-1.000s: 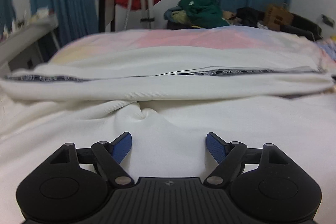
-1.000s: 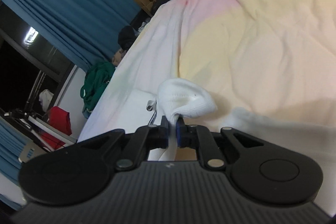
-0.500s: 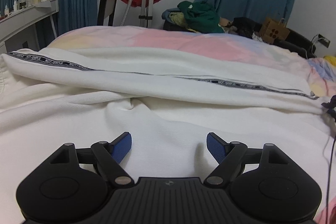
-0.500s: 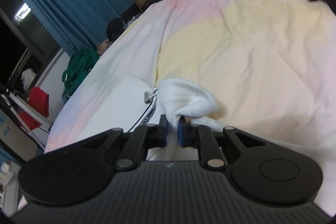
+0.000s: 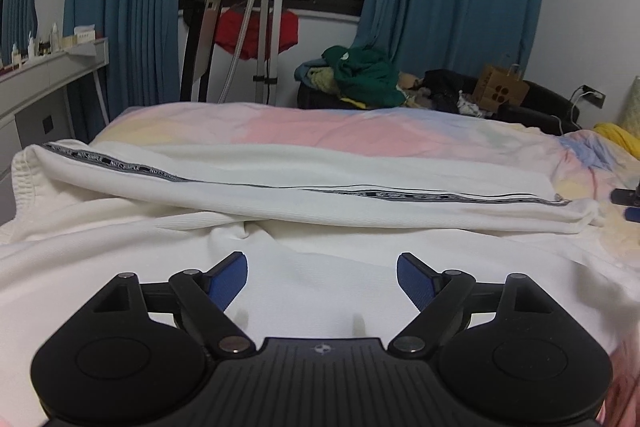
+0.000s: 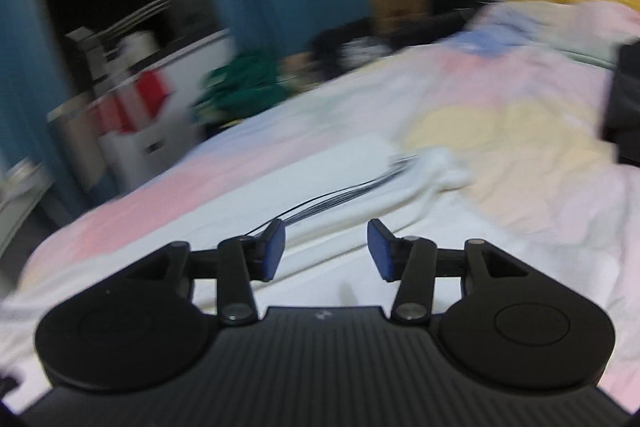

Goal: Fold clothes
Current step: 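Grasp the elastic waistband with the left gripper while the right gripper grasps a cuff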

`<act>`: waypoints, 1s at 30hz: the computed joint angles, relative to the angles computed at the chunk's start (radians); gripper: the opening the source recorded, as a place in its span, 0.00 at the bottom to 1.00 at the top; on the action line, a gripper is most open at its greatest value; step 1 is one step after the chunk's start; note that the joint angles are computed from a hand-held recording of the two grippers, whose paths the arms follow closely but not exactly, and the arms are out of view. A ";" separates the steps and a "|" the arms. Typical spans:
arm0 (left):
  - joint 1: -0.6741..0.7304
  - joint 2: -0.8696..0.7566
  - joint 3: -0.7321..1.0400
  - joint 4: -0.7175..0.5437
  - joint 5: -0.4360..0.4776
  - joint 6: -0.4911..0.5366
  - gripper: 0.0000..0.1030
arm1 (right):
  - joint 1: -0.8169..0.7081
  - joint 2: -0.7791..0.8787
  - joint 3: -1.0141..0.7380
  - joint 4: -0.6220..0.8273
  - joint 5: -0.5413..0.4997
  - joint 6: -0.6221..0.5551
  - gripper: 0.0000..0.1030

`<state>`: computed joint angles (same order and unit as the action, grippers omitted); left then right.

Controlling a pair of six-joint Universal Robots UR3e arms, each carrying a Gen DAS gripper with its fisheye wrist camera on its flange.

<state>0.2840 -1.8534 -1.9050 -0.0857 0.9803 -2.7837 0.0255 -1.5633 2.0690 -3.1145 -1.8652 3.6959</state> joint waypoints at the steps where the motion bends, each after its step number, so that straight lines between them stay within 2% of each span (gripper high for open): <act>1: 0.008 0.028 -0.029 0.004 -0.006 0.012 0.81 | 0.032 -0.017 -0.005 0.015 0.006 -0.009 0.46; 4: 0.045 0.125 -0.123 0.004 -0.045 0.042 0.83 | 0.149 -0.032 -0.028 0.036 -0.032 -0.050 0.46; 7: 0.100 0.211 -0.218 0.030 -0.101 0.072 0.89 | 0.234 -0.023 -0.035 0.015 -0.047 -0.093 0.47; 12: 0.192 0.347 -0.341 -0.020 -0.164 0.127 0.91 | 0.320 0.004 -0.051 -0.019 -0.096 -0.117 0.49; 13: 0.204 0.361 -0.360 -0.009 -0.169 0.136 0.94 | 0.326 0.005 -0.045 -0.033 -0.093 -0.113 0.57; 14: 0.214 0.373 -0.373 -0.004 -0.179 0.143 0.97 | 0.328 0.009 -0.039 -0.049 -0.090 -0.116 0.61; 16: 0.231 0.392 -0.389 -0.011 -0.200 0.154 1.00 | 0.336 0.024 -0.044 -0.065 -0.113 -0.125 0.84; 19: 0.229 0.381 -0.371 -0.063 -0.195 0.160 1.00 | 0.321 0.021 -0.035 -0.067 -0.099 -0.113 0.83; 24: 0.217 0.275 -0.292 -0.115 -0.153 0.121 1.00 | 0.299 0.019 -0.023 -0.069 -0.085 -0.090 0.83; 28: 0.255 0.222 -0.222 -0.185 -0.134 0.051 1.00 | 0.296 0.014 -0.012 -0.069 -0.090 -0.069 0.83; 30: 0.276 0.200 -0.190 -0.160 -0.099 -0.013 1.00 | 0.287 0.006 0.000 -0.071 -0.081 -0.053 0.83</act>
<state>0.5596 -1.6536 -2.0945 -0.2453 0.8808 -2.7969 0.3124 -1.5577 2.0692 -3.1858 -1.9460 3.6426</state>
